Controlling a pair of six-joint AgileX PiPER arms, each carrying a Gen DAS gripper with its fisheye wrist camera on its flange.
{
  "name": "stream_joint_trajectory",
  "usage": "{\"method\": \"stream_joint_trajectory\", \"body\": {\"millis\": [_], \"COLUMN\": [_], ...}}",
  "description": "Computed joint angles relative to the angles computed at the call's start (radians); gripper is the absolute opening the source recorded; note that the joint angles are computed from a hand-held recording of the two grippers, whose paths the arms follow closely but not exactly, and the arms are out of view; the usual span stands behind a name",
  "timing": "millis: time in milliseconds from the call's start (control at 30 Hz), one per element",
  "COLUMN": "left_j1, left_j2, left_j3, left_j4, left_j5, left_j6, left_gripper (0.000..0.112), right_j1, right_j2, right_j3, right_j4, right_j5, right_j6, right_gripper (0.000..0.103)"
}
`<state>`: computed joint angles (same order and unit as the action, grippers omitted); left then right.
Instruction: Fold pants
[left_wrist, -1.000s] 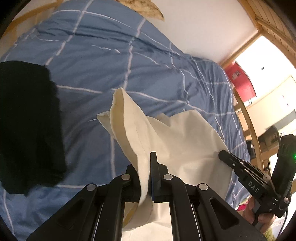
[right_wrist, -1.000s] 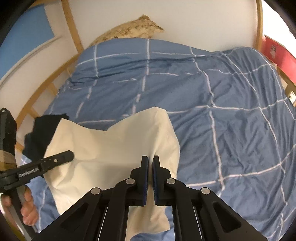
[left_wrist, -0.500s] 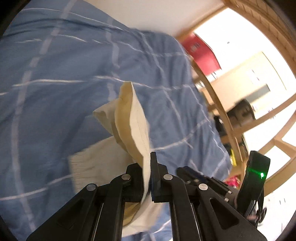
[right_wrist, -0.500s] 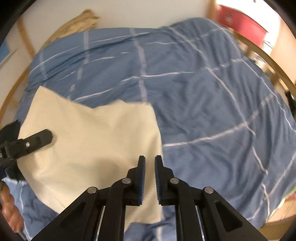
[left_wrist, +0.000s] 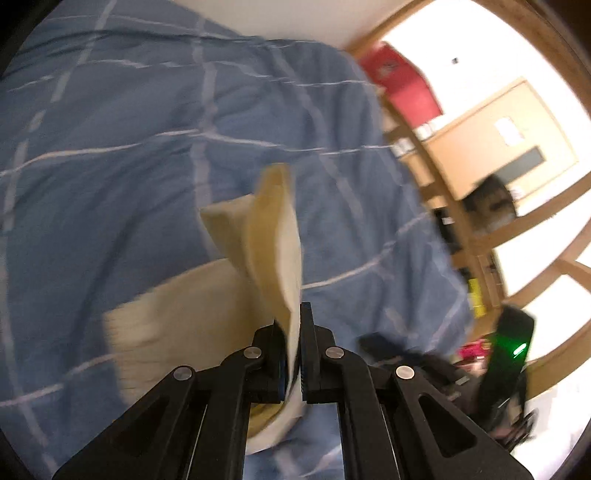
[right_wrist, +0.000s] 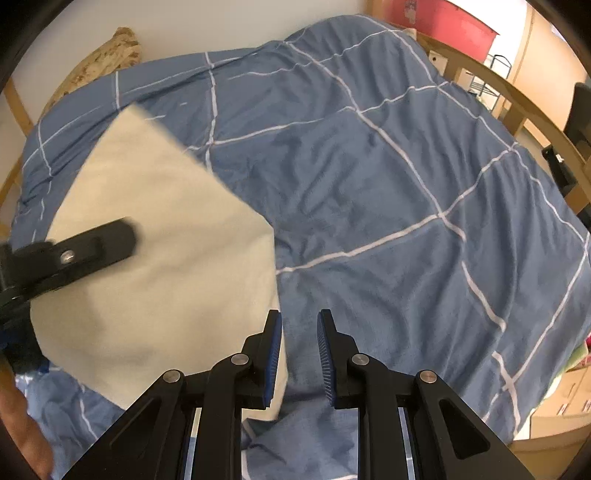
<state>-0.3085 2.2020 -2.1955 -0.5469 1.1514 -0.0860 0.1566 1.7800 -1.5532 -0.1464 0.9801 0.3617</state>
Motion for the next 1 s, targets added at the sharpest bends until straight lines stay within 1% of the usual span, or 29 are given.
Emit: {"method": "stream_joint_trajectory", "body": {"millis": [33, 100, 133, 200, 267, 333, 367, 433, 467, 500, 533, 567, 700, 767, 833, 1000], "left_j1": [0.010, 0.038, 0.048, 0.060, 0.059, 0.066, 0.076, 0.087, 0.094, 0.097, 0.101, 0.106, 0.119, 0.120, 0.124, 0.114], "left_j2": [-0.006, -0.012, -0.011, -0.031, -0.053, -0.081, -0.101, -0.136, -0.145, -0.141, -0.131, -0.117, -0.058, -0.026, 0.019, 0.053], "left_j3": [0.022, 0.077, 0.096, 0.166, 0.218, 0.274, 0.308, 0.375, 0.408, 0.415, 0.426, 0.426, 0.441, 0.440, 0.423, 0.421], "left_j4": [0.042, 0.066, 0.075, 0.091, 0.130, 0.156, 0.155, 0.148, 0.131, 0.120, 0.092, 0.067, -0.043, -0.052, -0.078, -0.094], "left_j5": [0.008, 0.021, 0.034, 0.017, -0.004, -0.028, -0.044, -0.090, -0.110, -0.114, -0.118, -0.116, -0.146, -0.156, -0.141, -0.164], "left_j6": [0.002, 0.025, 0.031, 0.068, 0.080, 0.089, 0.104, 0.132, 0.159, 0.173, 0.195, 0.212, 0.276, 0.283, 0.288, 0.286], "left_gripper": [0.006, 0.007, 0.007, 0.009, 0.014, 0.022, 0.025, 0.035, 0.036, 0.036, 0.036, 0.036, 0.037, 0.037, 0.037, 0.037], "right_j1": [0.006, 0.016, 0.022, 0.032, 0.039, 0.044, 0.041, 0.035, 0.031, 0.028, 0.022, 0.016, 0.004, -0.002, -0.011, -0.029], "right_j2": [0.013, 0.025, 0.034, 0.053, 0.067, 0.087, 0.098, 0.111, 0.117, 0.121, 0.126, 0.132, 0.157, 0.171, 0.188, 0.231], "right_j3": [-0.005, -0.001, -0.002, -0.004, 0.005, 0.006, 0.005, 0.016, 0.024, 0.031, 0.040, 0.053, 0.074, 0.087, 0.096, 0.107], "right_j4": [0.004, 0.002, -0.001, 0.004, 0.021, 0.031, 0.049, 0.072, 0.080, 0.093, 0.109, 0.125, 0.169, 0.191, 0.230, 0.302], "right_j5": [-0.005, -0.024, -0.032, -0.056, -0.094, -0.111, -0.120, -0.146, -0.161, -0.175, -0.191, -0.212, -0.251, -0.274, -0.293, -0.310], "right_j6": [-0.006, -0.008, -0.006, -0.005, -0.015, -0.014, -0.023, -0.022, -0.017, -0.013, -0.015, -0.013, -0.041, -0.060, -0.102, -0.172], "right_gripper": [0.021, 0.021, 0.024, 0.043, 0.047, 0.049, 0.049, 0.049, 0.050, 0.050, 0.052, 0.057, 0.057, 0.057, 0.057, 0.057]}}
